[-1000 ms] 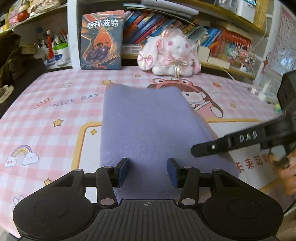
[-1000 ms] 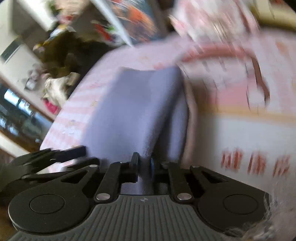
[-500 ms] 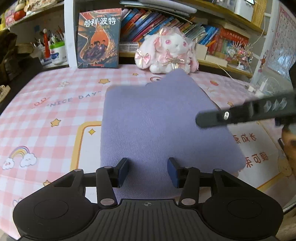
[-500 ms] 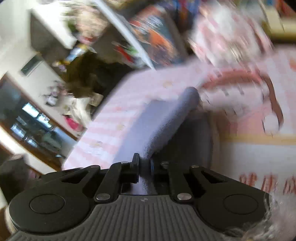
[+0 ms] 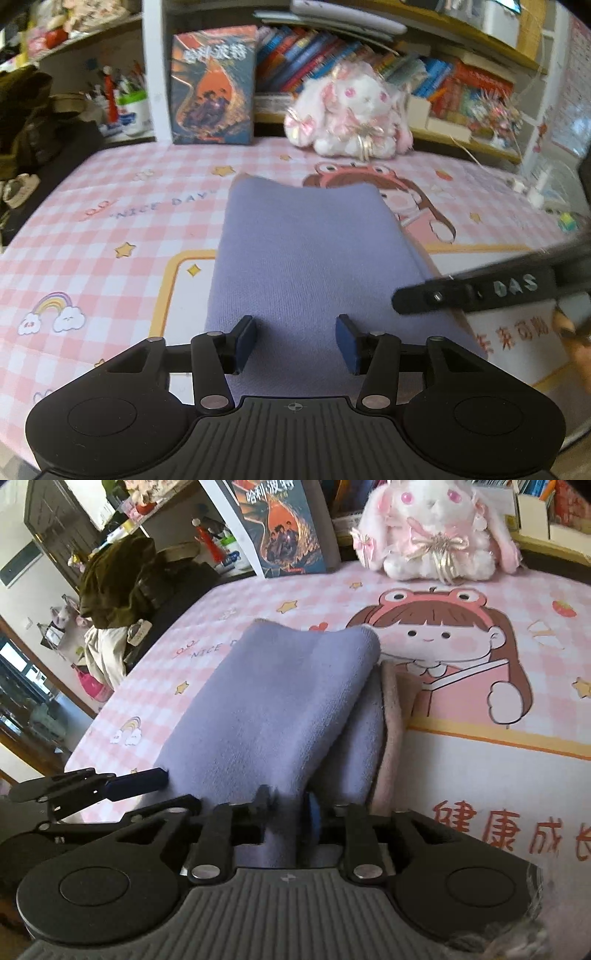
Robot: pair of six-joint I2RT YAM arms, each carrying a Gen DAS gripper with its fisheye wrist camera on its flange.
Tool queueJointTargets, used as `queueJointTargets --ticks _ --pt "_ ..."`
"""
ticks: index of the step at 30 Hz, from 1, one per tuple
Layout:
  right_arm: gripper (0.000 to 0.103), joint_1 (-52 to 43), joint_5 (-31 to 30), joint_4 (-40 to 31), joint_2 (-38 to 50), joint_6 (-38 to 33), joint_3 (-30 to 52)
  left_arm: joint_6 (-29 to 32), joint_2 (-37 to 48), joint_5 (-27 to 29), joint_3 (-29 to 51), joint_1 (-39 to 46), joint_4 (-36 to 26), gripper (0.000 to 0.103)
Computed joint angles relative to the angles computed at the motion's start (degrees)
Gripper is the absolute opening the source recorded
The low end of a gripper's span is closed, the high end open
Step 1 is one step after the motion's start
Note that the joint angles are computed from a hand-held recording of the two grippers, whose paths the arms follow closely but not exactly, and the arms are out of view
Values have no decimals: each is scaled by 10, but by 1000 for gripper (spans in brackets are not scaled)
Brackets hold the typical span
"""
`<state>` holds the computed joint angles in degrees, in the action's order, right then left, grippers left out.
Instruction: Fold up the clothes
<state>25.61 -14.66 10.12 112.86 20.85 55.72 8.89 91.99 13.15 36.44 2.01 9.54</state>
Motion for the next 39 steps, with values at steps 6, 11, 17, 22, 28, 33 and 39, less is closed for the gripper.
queueJointTargets --ticks 6,11,17,22,28,33,39 --pt "49 -2 14 18 -63 3 -66 -35 -37 -35 -33 -36 38 69" --pt "62 -20 12 21 -81 -6 -91 -56 -60 -73 -54 -76 52 79" --pt "66 -39 -1 19 -90 -14 -112 -78 -79 -108 -71 -110 41 81" --pt "75 -52 -18 27 -92 -9 -128 -89 -93 -142 -81 -138 27 82" --pt "79 -57 -35 39 -90 10 -134 -73 -104 -128 -72 -116 3 82" --pt "80 -58 -35 37 -81 39 -125 -67 -99 -82 -50 -45 -12 82" --pt "81 -48 -25 26 -55 118 -99 -29 -37 13 2 54 -30 86"
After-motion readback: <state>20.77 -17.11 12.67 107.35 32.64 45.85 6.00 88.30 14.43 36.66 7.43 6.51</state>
